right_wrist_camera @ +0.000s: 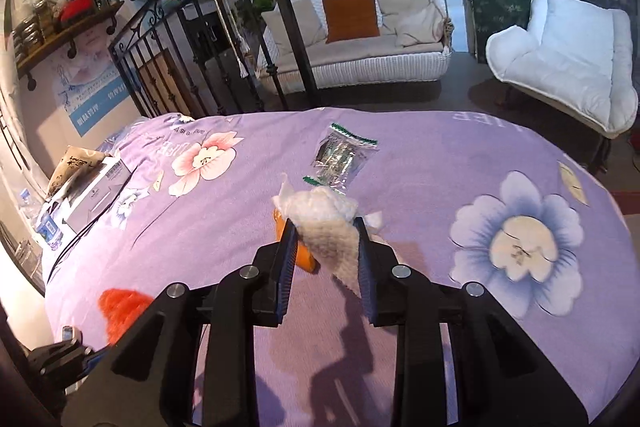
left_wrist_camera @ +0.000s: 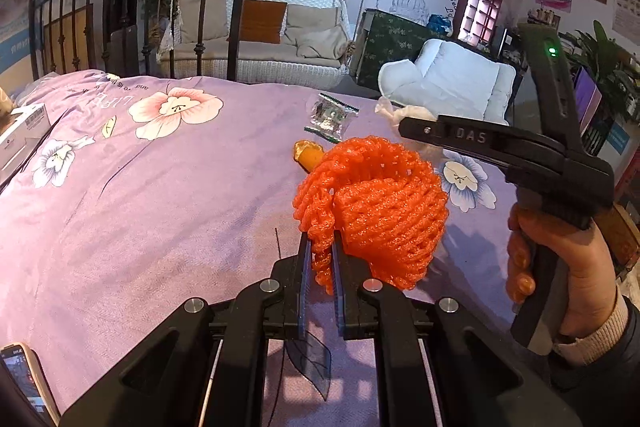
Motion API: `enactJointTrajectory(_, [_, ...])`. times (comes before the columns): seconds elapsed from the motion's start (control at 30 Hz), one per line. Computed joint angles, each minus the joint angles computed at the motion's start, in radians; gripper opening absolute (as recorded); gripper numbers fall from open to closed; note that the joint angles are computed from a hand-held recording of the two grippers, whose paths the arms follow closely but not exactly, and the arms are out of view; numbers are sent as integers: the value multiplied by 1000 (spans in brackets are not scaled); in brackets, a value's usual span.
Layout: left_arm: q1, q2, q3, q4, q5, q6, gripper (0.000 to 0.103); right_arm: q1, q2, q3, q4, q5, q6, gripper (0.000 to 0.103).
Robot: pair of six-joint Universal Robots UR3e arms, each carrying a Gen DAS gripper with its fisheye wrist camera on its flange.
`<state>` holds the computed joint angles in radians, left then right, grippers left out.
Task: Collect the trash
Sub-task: 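Carry the white tissue over the bin with the right gripper while the left carries the orange net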
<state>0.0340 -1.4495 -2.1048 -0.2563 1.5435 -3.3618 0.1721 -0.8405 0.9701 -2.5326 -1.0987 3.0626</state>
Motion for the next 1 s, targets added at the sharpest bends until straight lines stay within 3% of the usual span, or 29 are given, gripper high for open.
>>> enactJointTrajectory(0.47, [-245,-125,152,8,79,-33,11,-368,-624,917,-258,168,-110,29])
enactJointTrajectory(0.73, [-378,-308,341,-9,70,-23,11,-683,-890,1216,-208,255,-253,29])
enactJointTrajectory(1.0, [-473,-471,532,-35,26,27,11,-935,-986,1323,-126,277,-353,29])
